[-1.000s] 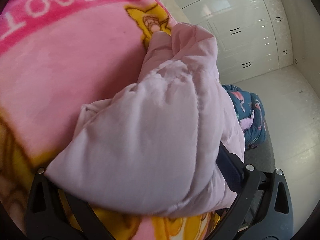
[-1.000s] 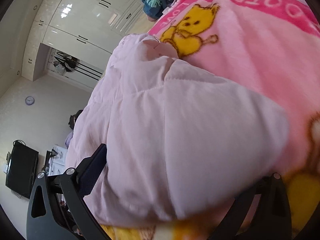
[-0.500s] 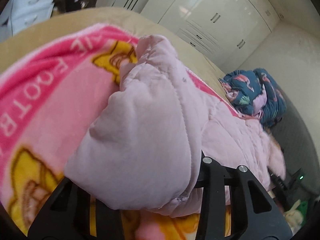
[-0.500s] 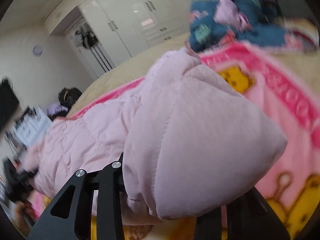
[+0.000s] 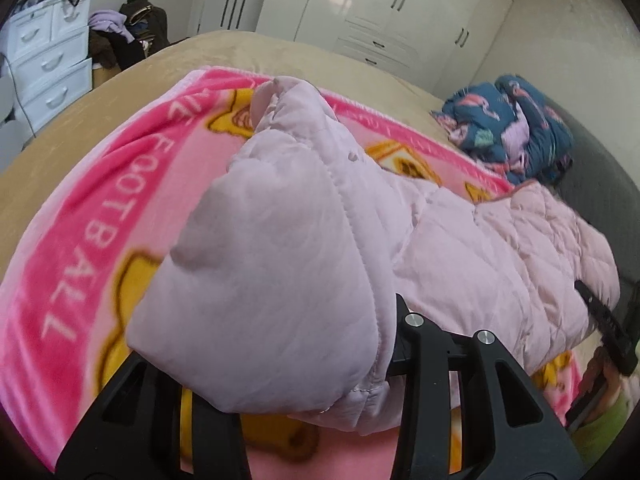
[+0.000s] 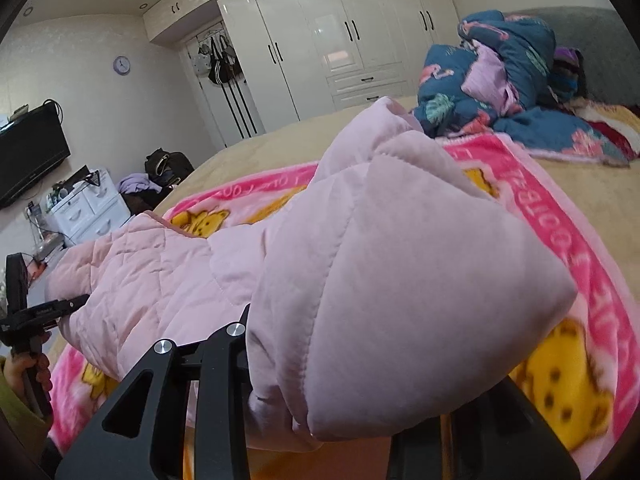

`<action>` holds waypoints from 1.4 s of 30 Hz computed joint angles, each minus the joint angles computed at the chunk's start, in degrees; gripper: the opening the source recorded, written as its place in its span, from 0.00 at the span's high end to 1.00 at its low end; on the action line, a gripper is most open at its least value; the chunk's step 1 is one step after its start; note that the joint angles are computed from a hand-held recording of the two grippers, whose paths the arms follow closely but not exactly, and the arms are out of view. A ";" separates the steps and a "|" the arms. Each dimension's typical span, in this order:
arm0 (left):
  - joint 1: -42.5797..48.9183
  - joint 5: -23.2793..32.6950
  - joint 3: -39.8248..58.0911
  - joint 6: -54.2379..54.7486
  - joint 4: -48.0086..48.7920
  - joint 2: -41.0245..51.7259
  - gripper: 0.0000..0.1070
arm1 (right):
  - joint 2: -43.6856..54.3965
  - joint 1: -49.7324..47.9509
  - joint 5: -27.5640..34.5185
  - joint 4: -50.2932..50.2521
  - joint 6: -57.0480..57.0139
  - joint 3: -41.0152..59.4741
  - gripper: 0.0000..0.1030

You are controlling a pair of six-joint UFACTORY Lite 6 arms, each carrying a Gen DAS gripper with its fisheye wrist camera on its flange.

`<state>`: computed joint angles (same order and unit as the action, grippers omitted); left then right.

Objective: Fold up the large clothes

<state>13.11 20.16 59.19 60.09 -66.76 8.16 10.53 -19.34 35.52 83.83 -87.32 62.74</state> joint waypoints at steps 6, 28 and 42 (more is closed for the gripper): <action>0.12 -2.41 -10.51 7.46 -4.64 -5.32 0.68 | -4.82 -2.89 0.70 -0.41 -0.66 -9.96 0.67; -1.53 -4.68 -29.46 -28.78 27.25 -31.96 0.12 | -19.56 -16.17 2.53 -12.83 12.12 -24.48 0.04; -24.87 9.84 -43.58 -90.39 80.13 -73.98 0.12 | -69.23 -12.65 17.20 -28.78 23.94 -41.80 0.04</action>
